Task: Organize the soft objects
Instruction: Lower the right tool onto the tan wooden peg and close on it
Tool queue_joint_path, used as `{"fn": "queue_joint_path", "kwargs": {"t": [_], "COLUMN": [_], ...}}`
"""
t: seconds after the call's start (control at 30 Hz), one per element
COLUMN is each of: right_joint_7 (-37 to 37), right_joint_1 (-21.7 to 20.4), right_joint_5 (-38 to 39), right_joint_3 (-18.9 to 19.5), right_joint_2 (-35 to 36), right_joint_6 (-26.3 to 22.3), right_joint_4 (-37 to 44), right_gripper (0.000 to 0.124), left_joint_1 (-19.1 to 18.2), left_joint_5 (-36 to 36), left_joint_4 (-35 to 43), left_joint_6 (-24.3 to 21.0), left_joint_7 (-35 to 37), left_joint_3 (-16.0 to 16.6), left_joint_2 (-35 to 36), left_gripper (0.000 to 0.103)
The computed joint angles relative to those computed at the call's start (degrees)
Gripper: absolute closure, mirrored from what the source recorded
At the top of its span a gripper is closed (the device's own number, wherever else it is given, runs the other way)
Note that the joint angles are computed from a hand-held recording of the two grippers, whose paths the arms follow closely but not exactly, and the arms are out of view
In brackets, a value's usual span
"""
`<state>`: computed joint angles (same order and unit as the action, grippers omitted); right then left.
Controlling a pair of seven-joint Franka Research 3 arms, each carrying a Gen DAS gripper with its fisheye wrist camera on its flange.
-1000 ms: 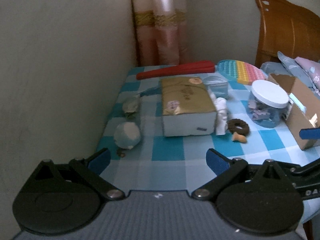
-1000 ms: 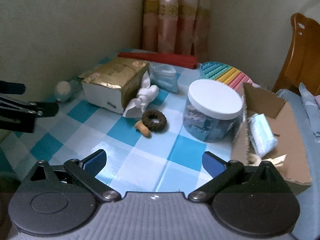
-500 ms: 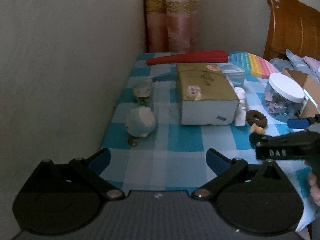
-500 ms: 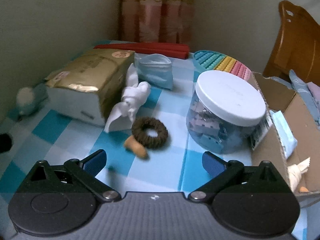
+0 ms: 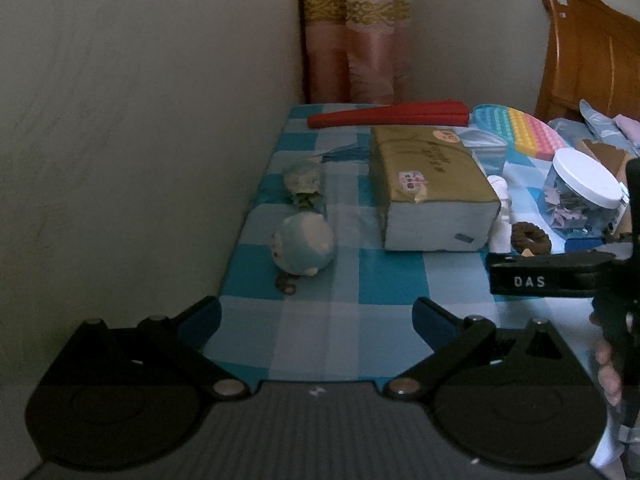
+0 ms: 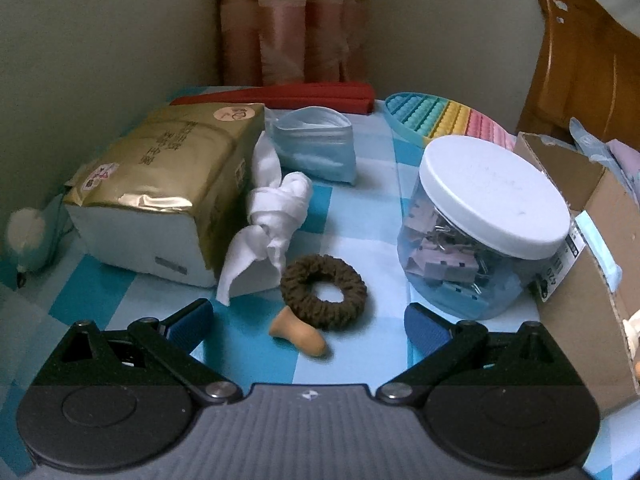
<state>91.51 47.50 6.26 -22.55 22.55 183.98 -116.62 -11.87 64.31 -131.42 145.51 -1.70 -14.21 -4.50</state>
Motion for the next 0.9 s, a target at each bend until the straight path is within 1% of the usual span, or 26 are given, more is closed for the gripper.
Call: {"fn": "queue_joint_path", "kwargs": {"t": [0.07, 0.23, 0.3, 0.37, 0.43, 0.5, 0.53, 0.57, 0.6, 0.67, 0.7, 0.73, 0.77, 0.83, 0.87, 0.9], "right_joint_7": [0.4, 1.6, 1.6, 1.5, 1.9, 2.4, 2.9, 3.4, 3.9, 4.4, 4.4, 4.1, 3.7, 3.6, 3.8, 4.4], "right_joint_1": [0.5, 3.7, 3.7, 2.5, 2.0, 3.0, 4.2, 5.2, 5.5, 4.8, 4.5, 3.6, 1.9, -2.1, -3.3, -3.5], "right_joint_5": [0.2, -0.1, 0.1, 0.5, 0.6, 0.5, 0.4, 0.3, 0.1, -0.6, -0.9, -0.9, -0.8, -0.3, -0.4, -0.9], "right_joint_3": [-0.5, -4.2, -4.2, -3.1, -2.9, -4.0, -5.2, -6.2, -6.4, -5.4, -5.0, -3.8, -1.8, 2.8, 4.3, 4.6], "right_joint_2": [0.4, 0.2, -0.5, -1.5, -1.9, -2.1, -2.1, -2.1, -2.3, -3.0, -3.4, -3.9, -4.6, -6.1, -6.8, -7.2], "right_joint_6": [-0.1, 0.1, 0.1, 0.0, 0.1, 0.2, 0.0, -0.4, -0.8, -0.4, 0.0, -0.1, -0.4, -1.0, -1.0, -1.2], "right_joint_4": [0.4, -0.7, -1.6, -2.5, -3.1, -3.6, -3.7, -3.7, -3.8, -4.2, -4.5, -4.7, -4.9, -5.5, -6.0, -6.4], "right_gripper": [0.021, 0.021, 0.021, 0.021, 0.021, 0.021, 0.021, 0.022, 0.024, 0.037, 0.04, 0.047, 0.052, 0.056, 0.059, 0.061], "left_joint_1": [-0.1, -0.1, -0.2, -0.2, -0.2, -0.2, -0.1, -0.1, -0.1, -0.2, -0.1, -0.1, -0.1, -0.1, -0.1, 0.0], "left_joint_5": [0.0, 0.2, 0.2, 0.3, 0.2, 0.1, -0.1, -0.1, 0.0, 0.0, 0.0, 0.0, -0.1, -0.1, -0.1, -0.1], "left_joint_4": [0.0, 0.0, 0.1, 0.1, 0.1, 0.2, 0.1, 0.1, 0.1, 0.1, 0.1, 0.1, 0.1, 0.0, 0.0, -0.1], "left_joint_6": [0.0, 0.0, 0.1, 0.1, 0.1, 0.0, 0.0, -0.1, -0.1, -0.1, -0.1, -0.1, -0.2, -0.1, 0.0, 0.0], "left_joint_7": [0.1, -0.2, 0.1, 0.2, 0.2, 0.2, 0.3, 0.2, 0.1, 0.0, 0.0, 0.1, 0.2, 0.1, 0.1, 0.1], "left_joint_3": [0.0, -0.1, -0.1, -0.1, -0.1, -0.1, 0.0, 0.0, 0.0, 0.0, 0.0, 0.0, 0.0, 0.1, 0.1, 0.1], "left_joint_2": [0.0, -0.2, -0.1, 0.0, 0.0, 0.1, 0.1, 0.1, 0.1, 0.1, 0.1, 0.1, 0.2, 0.1, 0.1, 0.2], "left_gripper": [0.002, 0.002, 0.002, 0.002, 0.002, 0.002, 0.002, 0.002, 0.002, 0.002, 0.002, 0.002, 0.002, 0.002, 0.002, 0.002]}}
